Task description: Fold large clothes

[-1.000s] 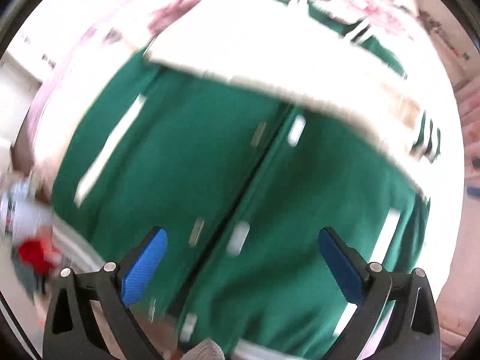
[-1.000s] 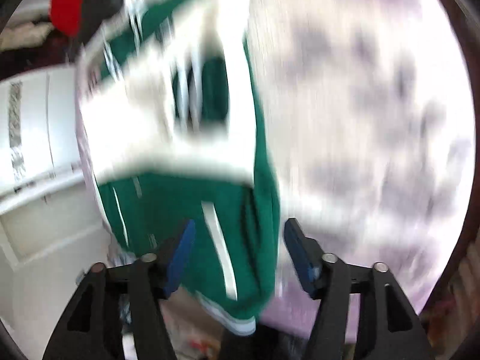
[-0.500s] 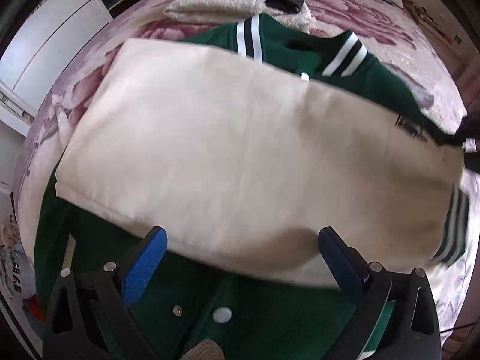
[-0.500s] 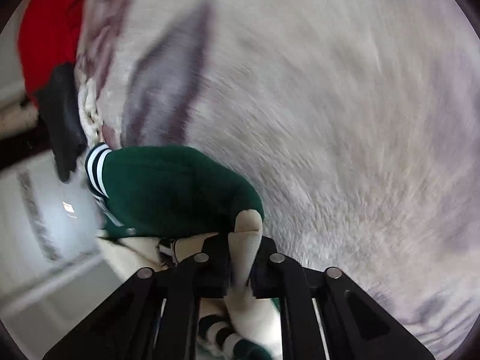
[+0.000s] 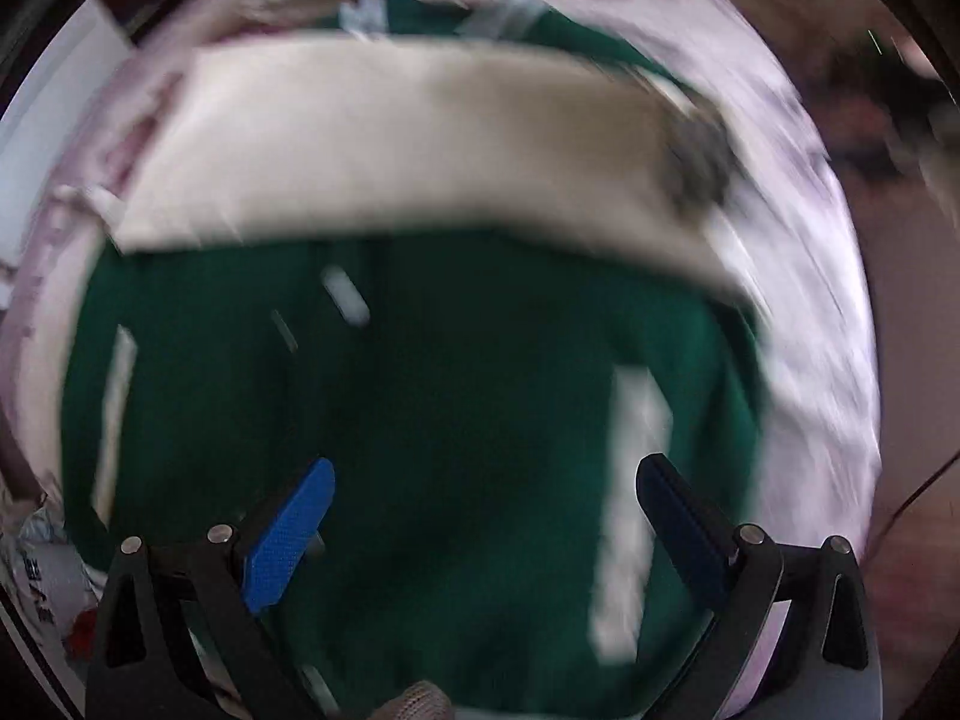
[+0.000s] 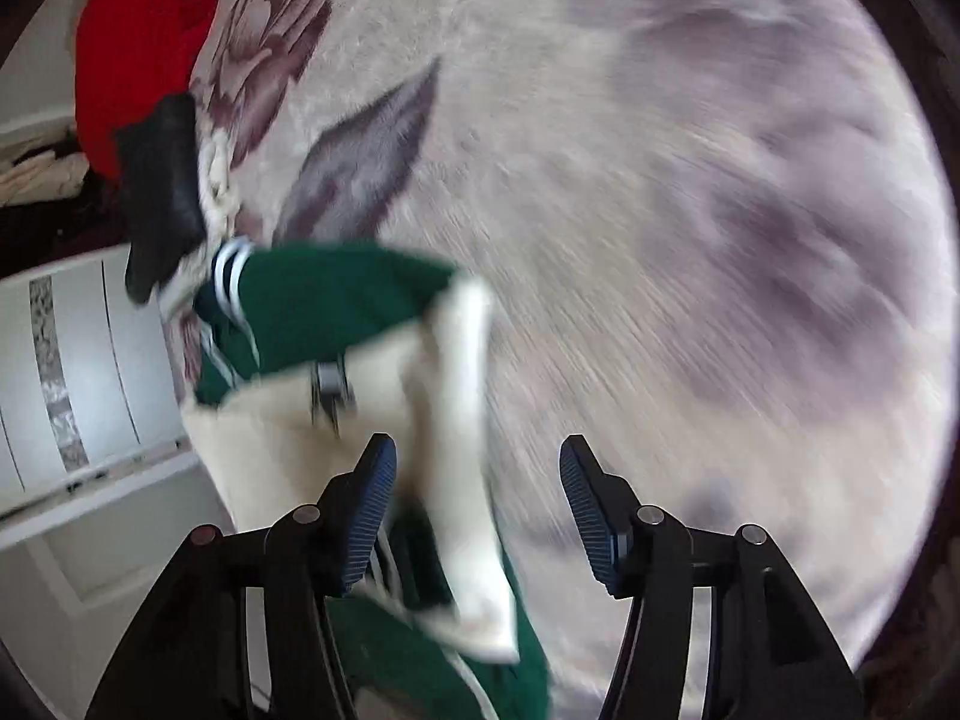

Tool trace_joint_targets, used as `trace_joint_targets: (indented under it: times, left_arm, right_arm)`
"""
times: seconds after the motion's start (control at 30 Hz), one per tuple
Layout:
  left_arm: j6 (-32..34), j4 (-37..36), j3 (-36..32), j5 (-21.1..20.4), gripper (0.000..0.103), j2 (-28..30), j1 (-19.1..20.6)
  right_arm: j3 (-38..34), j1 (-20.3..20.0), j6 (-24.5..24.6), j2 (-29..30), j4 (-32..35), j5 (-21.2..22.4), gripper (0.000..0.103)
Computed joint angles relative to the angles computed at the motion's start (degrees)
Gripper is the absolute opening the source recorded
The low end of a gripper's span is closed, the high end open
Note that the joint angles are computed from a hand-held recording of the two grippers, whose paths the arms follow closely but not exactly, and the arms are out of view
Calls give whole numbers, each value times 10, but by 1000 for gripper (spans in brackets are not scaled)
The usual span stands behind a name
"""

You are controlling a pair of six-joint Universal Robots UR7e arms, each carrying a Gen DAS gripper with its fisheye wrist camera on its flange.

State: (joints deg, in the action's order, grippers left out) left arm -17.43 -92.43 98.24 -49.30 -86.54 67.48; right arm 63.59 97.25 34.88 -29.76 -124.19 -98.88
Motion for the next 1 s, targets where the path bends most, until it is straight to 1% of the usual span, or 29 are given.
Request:
trace_joint_targets:
  times: [0.03, 0.07, 0.1, 0.17, 0.2, 0.23, 0.27, 0.3, 0.33, 0.4, 0.43, 0.47, 0.5, 0.53, 0.57, 0.6, 0.67, 0.73, 0.77, 0.8, 0.83, 0.87, 0.9, 0.93, 0.97, 1.0]
  left_arm:
    - [-14, 31, 21, -24, 103, -18, -12]
    - [-30, 63, 45, -42, 103, -35, -23]
    - [-45, 91, 72, -67, 103, -51, -35]
    - [-60, 110, 113, -96, 103, -73, -49]
    - [-64, 115, 132, -102, 103, -80, -55]
    - [-66, 117, 154, -107, 103, -87, -62]
    - [-65, 113, 181, -102, 103, -94, -71]
    - [-68, 113, 206, -81, 100, -98, -82]
    - [-72, 114, 224, -59, 81, -101, -90]
    - [-98, 120, 252, -12, 48, -112, -101]
    - [-97, 102, 260, -14, 42, -126, -101]
    - [-103, 95, 262, -15, 33, -136, -102]
    - [-109, 88, 264, -20, 23, -151, -105]
    - [-112, 83, 265, -25, 16, -164, -109]
    - [-117, 81, 266, -26, 13, -175, -115]
    - [-124, 82, 267, -24, 9, -188, -124]
    - [-139, 83, 260, -31, 8, -204, -130]
    - [-151, 85, 249, -35, 7, -214, -131]
    - [-155, 86, 245, -37, 6, -220, -132]
    - [-158, 87, 241, -38, 6, -225, -134]
    - [-160, 84, 241, -38, 6, -234, -137]
    - [-159, 81, 240, -39, 6, -242, -137]
    - [-159, 85, 241, -41, 6, -257, -138]
    - [-147, 82, 230, -40, 6, -258, -129]
    - [-145, 78, 228, -40, 6, -265, -130]
    - [-145, 77, 224, -41, 6, -273, -129]
  right_arm:
    - [42, 4, 4, -30, -8, 4, 69]
    - [83, 2, 3, -64, -14, 8, 76]
    - [116, -3, -1, -89, -19, 6, 80]
    - [168, -4, -2, -126, -20, -5, 81]
    - [194, -7, -2, -143, -27, -7, 81]
    - [212, -11, -2, -147, -43, -4, 81]
    - [234, -16, -1, -152, -69, 6, 81]
    - [242, -20, -3, -148, -85, 11, 81]
    - [248, -24, -8, -143, -104, 16, 81]
    - [248, -31, -31, -121, -145, 29, 81]
    - [246, -36, -48, -108, -174, 49, 81]
    - [242, -39, -57, -95, -193, 64, 82]
    - [236, -43, -66, -82, -211, 84, 90]
    - [227, -49, -81, -66, -228, 112, 94]
    - [220, -50, -87, -55, -239, 121, 97]
    - [209, -51, -97, -41, -250, 130, 98]
    - [188, -55, -115, -15, -259, 165, 100]
    - [168, -58, -120, 5, -248, 196, 101]
    - [150, -59, -122, 21, -236, 220, 101]
    - [126, -56, -129, 37, -212, 230, 101]
    - [110, -51, -133, 46, -192, 221, 101]
    - [79, -44, -140, 64, -158, 213, 101]
    - [62, -37, -139, 73, -139, 194, 100]
    - [55, -32, -130, 78, -135, 179, 98]
    - [47, -24, -121, 83, -136, 163, 78]
    - [37, -15, -112, 87, -126, 140, 38]
